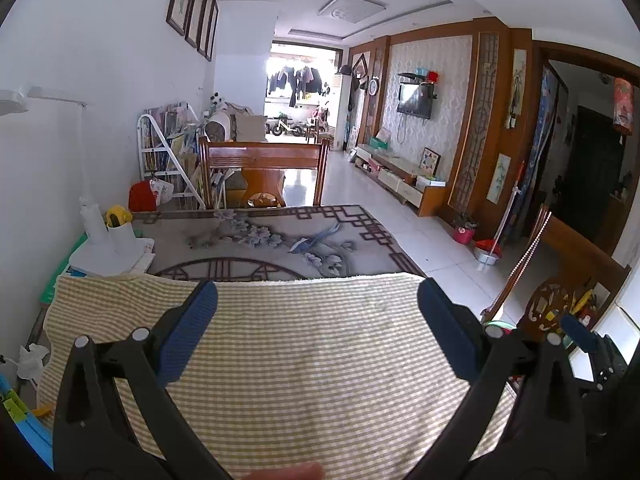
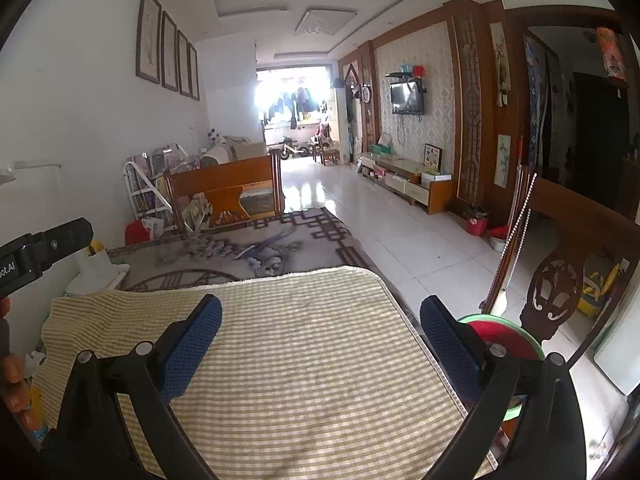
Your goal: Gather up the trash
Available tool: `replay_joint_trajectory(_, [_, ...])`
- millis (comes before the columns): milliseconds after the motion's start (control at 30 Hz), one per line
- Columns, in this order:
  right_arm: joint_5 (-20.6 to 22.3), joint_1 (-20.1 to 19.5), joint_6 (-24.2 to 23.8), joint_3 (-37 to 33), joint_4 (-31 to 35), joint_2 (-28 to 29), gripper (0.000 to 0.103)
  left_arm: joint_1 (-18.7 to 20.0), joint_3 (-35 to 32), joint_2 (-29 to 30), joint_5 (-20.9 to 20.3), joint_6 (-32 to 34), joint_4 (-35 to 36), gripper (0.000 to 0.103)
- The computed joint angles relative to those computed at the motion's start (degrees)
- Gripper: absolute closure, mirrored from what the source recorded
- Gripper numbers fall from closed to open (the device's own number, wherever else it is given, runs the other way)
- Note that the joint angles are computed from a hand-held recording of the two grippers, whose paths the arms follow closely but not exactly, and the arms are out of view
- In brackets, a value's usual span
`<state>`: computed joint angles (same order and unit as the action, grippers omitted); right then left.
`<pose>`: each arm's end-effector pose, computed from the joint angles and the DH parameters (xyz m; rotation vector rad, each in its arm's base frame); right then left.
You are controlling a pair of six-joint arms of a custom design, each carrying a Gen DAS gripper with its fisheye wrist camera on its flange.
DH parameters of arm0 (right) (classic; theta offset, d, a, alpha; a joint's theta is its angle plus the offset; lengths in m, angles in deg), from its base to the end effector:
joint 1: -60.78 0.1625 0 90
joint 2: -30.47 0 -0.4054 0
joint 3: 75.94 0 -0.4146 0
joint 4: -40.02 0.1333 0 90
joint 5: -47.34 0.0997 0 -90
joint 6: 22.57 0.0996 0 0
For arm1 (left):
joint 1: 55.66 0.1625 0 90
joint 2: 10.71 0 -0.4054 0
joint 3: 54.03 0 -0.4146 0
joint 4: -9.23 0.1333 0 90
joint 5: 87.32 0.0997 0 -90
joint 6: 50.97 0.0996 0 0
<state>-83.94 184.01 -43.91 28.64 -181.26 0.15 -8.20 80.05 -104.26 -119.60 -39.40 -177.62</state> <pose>0.3741 -0.4477 0.0110 0.6155 -2.1865 1.2891 -0.1031 -0.4341 0.3512 0.3938 2.1006 -1.3591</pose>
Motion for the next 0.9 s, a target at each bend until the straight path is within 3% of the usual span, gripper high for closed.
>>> replay_joint_trajectory(467, [0.38,-0.17,0.21,-0.68,1.94,0.54,0.007,1.53,-0.79,0.42,-0.07,0.97,-0.69,0.005])
replay_joint_trajectory(900, [1.92,-2.24,1.83,-1.72,8.44,1.14,0.007,2.24,-0.58,-0.20,1.22,-1.33,0.78,0.005])
